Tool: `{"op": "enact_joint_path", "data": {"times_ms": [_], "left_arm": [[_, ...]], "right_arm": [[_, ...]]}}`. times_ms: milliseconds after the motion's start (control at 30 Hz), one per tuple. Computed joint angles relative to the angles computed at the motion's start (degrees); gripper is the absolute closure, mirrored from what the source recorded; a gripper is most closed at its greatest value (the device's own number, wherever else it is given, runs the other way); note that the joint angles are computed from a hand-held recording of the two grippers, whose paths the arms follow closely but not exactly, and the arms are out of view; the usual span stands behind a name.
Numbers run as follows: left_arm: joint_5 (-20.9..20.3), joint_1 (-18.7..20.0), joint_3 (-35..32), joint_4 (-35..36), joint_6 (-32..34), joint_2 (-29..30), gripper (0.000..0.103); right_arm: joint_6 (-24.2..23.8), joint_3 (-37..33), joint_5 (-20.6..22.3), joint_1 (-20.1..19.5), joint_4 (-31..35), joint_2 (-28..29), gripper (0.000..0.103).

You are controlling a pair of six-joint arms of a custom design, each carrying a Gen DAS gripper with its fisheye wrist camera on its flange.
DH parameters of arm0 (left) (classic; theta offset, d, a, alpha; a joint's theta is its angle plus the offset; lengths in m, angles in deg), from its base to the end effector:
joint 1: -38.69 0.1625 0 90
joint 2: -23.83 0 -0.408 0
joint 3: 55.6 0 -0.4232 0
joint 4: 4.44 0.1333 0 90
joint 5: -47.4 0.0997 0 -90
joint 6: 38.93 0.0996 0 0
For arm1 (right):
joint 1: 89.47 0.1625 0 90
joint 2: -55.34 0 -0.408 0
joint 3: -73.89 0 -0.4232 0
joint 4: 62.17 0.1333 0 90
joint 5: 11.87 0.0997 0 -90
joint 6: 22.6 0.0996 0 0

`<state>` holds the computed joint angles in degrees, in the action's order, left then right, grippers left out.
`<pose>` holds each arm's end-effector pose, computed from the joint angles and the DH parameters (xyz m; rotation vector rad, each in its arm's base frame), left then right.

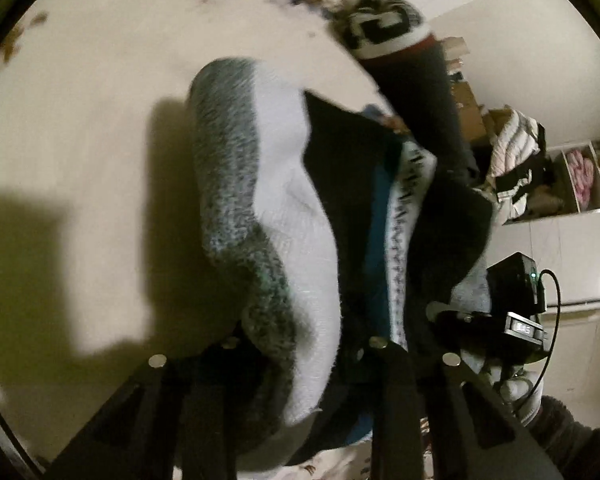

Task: Fold small clothes
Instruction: 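Flip the bundle over with both grippers so the grey sleeve faces up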

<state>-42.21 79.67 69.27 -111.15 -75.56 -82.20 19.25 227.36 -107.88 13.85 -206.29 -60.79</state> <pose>-0.2019 -0.3528 0.3147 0.3359 3.0929 0.0352 0.1843 -0.2450 0.2061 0.7775 2.9617 -0.4747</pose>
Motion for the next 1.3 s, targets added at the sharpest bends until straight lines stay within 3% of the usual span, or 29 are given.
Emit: {"op": "enact_joint_path", "data": {"times_ms": [233, 400, 600, 700, 867, 1033, 1100, 1167, 1300], "left_arm": [[0.78, -4.7, -6.39, -0.09, 0.26, 2.46, 0.081], [0.44, -5.66, -14.38, -2.19, 2.8, 9.31, 0.081], [-0.53, -5.18, -26.73, -6.72, 9.13, 22.12, 0.081], [-1.47, -3.74, -35.62, -8.88, 12.77, 31.61, 0.081], [-1.46, -0.6, -47.75, -8.47, 15.94, 45.05, 0.081], [4.51, 2.65, -57.12, 0.68, 18.83, 56.96, 0.077], [5.78, 3.72, -57.73, 3.86, 19.22, 58.86, 0.074], [4.66, 4.51, -56.22, 2.6, 19.29, 58.25, 0.067], [4.57, 4.35, -54.7, 2.24, 19.24, 56.42, 0.066]], "right_arm": [[6.24, -2.03, -3.26, 7.87, 1.7, -2.6, 0.05], [8.91, -6.54, -5.86, 13.53, 1.34, -2.02, 0.051], [5.11, -17.17, -11.42, 16.33, 4.96, -0.11, 0.051], [0.16, -23.27, -12.43, 13.34, 5.98, 1.7, 0.051], [-9.71, -31.48, -9.7, 3.12, 3.55, 5.72, 0.051], [-14.18, -34.18, -4.9, -9.1, 3.74, 10.05, 0.05], [-14.3, -35.3, -6.51, -11.85, 6.34, 11.96, 0.046], [-13.89, -35.04, -7.28, -13.53, 8.06, 11.87, 0.04], [-11.48, -33.93, -10.72, -12.57, 8.95, 9.75, 0.026]]}}
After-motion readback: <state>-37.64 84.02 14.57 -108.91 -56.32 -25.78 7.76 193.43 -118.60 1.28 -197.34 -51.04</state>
